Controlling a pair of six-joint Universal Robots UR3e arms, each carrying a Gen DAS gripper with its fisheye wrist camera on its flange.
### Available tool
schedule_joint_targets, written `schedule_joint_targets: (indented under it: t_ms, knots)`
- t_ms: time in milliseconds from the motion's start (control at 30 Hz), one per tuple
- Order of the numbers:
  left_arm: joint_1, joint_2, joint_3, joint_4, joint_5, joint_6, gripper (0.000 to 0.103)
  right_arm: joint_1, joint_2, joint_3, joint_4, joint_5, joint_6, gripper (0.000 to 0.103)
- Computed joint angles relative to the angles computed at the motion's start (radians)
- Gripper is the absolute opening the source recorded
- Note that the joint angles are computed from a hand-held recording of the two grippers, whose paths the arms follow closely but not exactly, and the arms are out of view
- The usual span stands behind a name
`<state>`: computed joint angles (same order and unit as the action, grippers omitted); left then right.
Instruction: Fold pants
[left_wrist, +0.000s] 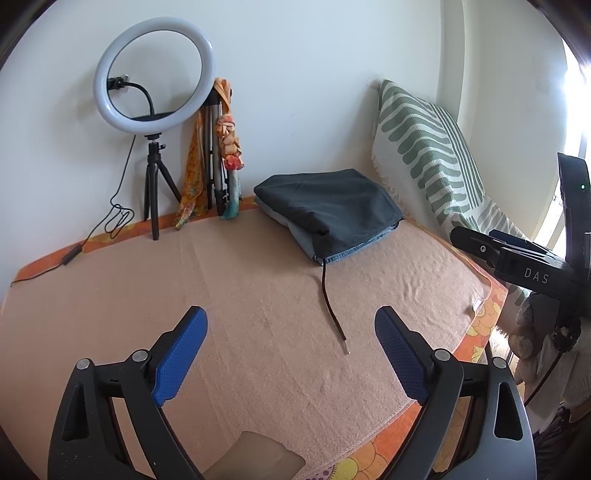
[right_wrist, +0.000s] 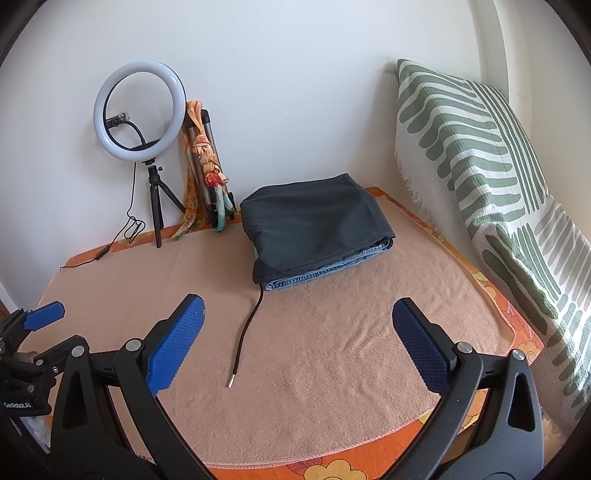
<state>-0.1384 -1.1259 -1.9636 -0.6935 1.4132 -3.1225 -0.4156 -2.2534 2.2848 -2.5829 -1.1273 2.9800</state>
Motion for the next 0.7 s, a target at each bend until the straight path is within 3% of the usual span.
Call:
schedule_joint_targets:
  t_ms: [67, 700]
  knots:
    - [0.009, 0.012, -0.008, 0.005, -0.014, 0.0, 0.101, 0.014, 0.014, -0.004, -0.012, -0.012, 0.006, 0.103]
    - [-0.003, 0.003, 0.01, 0.003, 0.006, 0.011, 0.102, 0.015, 0.027, 0.004, -0.029, -0.006, 0.014, 0.103]
